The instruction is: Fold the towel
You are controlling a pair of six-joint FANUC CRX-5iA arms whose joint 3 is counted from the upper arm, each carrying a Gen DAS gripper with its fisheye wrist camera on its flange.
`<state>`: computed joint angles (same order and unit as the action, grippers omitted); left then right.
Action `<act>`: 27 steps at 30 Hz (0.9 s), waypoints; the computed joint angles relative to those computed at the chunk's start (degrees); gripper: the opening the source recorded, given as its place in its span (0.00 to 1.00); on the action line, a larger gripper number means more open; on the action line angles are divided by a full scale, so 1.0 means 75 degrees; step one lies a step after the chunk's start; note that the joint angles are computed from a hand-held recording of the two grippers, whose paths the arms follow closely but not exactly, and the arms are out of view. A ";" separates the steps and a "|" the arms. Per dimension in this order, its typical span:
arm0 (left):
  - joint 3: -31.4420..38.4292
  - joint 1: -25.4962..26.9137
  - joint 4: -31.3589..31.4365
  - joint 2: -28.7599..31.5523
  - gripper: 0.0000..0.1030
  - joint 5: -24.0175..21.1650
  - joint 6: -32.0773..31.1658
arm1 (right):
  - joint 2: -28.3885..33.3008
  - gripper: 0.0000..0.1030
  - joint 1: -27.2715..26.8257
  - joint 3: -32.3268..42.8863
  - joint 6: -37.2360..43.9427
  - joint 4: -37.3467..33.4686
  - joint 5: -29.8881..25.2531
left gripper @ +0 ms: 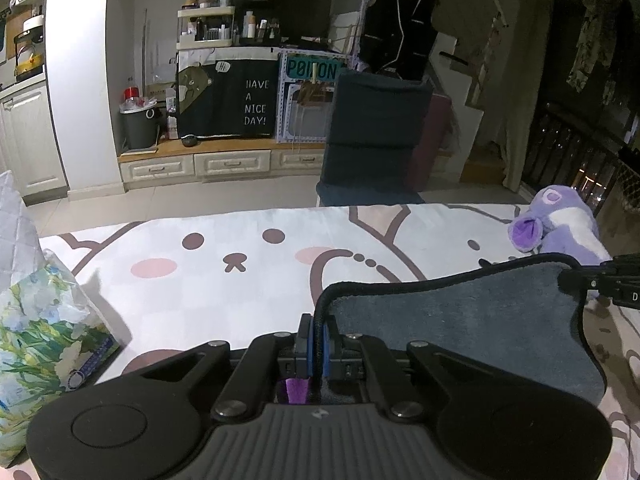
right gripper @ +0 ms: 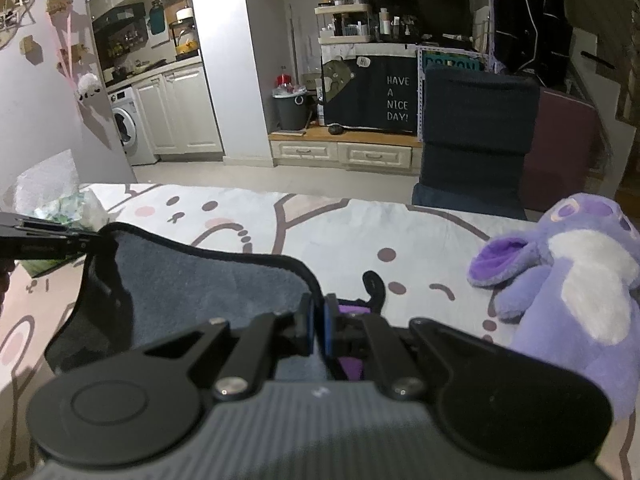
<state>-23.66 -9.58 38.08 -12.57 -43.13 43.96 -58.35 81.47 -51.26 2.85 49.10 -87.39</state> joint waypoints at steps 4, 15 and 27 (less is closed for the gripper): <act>0.0113 -0.0132 -0.0297 0.0167 0.05 0.0057 0.0247 | 0.0231 0.06 -0.0541 0.0055 0.0240 -0.0267 0.0390; 0.0297 -0.0255 -0.0985 0.0438 0.05 0.0184 0.0832 | 0.0973 0.06 -0.1718 0.0214 0.0698 -0.0820 0.1250; 0.0438 -0.0310 -0.1364 0.0668 0.05 0.0128 0.1134 | 0.1495 0.06 -0.2594 0.0185 0.1085 -0.1196 0.1934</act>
<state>-20.37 -11.91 27.84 -7.56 -42.17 52.47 -47.15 62.01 -49.88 10.99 40.13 -72.88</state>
